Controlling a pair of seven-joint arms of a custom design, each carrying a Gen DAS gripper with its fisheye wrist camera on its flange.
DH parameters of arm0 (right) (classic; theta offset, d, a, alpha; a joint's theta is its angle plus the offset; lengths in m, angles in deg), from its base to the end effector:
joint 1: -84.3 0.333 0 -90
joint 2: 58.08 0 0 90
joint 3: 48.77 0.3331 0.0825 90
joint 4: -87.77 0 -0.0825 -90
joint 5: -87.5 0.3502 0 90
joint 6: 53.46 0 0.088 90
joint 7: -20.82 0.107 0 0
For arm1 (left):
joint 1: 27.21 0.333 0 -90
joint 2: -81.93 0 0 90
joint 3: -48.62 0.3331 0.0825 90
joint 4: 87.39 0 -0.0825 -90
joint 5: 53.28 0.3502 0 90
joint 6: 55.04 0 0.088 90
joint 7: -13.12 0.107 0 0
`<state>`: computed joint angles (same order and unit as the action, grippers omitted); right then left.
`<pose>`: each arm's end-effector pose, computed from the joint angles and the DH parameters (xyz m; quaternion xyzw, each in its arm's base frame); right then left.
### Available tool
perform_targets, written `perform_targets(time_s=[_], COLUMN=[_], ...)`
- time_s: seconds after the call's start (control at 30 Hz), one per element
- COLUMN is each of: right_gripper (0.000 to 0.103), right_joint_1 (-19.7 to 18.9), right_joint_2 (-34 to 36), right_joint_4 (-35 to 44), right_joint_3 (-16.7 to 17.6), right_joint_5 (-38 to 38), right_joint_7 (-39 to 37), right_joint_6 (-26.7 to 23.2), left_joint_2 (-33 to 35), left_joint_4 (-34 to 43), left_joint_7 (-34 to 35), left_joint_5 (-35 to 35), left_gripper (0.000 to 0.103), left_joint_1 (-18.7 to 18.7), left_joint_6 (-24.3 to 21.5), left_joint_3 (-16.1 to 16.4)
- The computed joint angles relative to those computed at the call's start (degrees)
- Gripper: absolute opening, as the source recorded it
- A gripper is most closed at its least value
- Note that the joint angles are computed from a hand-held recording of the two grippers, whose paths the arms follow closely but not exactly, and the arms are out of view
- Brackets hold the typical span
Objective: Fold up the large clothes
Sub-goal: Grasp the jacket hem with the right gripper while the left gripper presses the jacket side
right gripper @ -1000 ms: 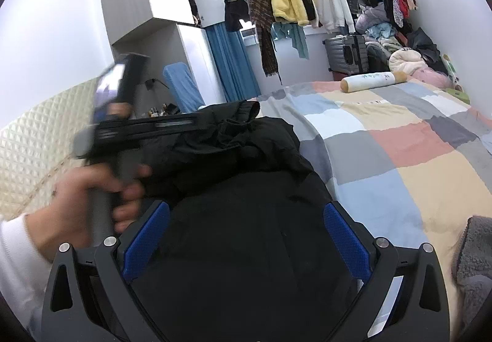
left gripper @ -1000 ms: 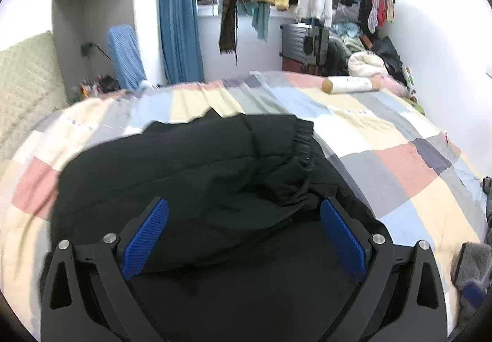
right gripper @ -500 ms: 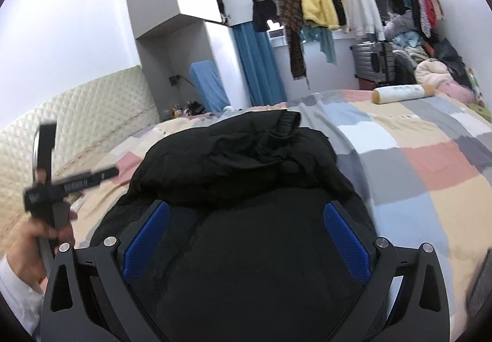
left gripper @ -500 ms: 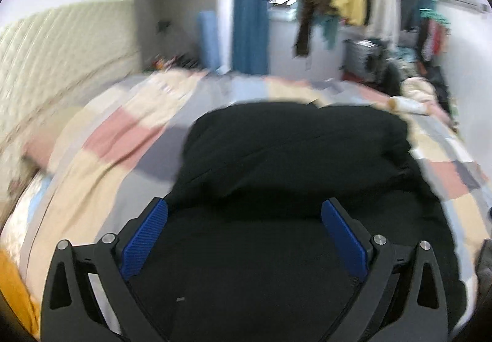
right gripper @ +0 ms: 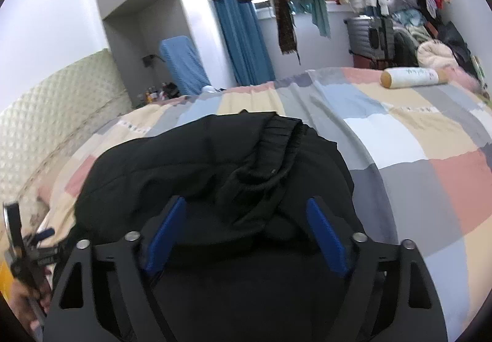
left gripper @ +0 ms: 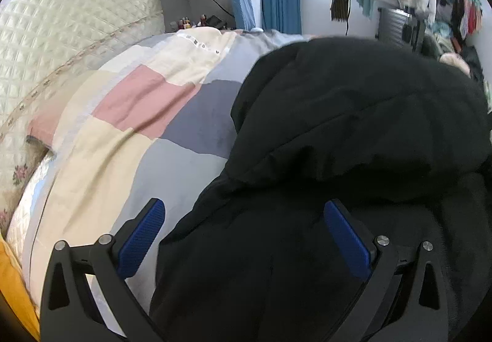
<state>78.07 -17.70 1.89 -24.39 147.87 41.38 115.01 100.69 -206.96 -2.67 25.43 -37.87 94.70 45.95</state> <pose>0.7228 0.0960 0.3626 -0.7213 0.5076 -0.1481 0.4474 0.5537 -0.1523 0.3164 -0.7836 0.4949 -0.1700 0.3348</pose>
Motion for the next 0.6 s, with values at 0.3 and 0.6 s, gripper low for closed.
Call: perform_targets(time_s=[0.3,0.6], right_gripper=[0.022,0.011], right_joint_1=[0.2,-0.1], right_joint_2=[5.7,3.6], right_joint_4=[6.1,4.7], right_joint_3=[2.0,2.9], right_joint_5=[-5.2,-1.6], right_joint_7=[1.8,-3.9], right_joint_6=[2.2,-3.6], left_joint_2=[5.3,0.8], left_joint_4=[4.0,-1.8], left_joint_7=[-2.0,-19.6], left_joint_5=[-3.1,6.3], left_gripper=[0.103,0.103], left_joint_1=[0.0,5.0], left_joint_6=[-0.2,2.8], left_joint_3=[3.3,3.8])
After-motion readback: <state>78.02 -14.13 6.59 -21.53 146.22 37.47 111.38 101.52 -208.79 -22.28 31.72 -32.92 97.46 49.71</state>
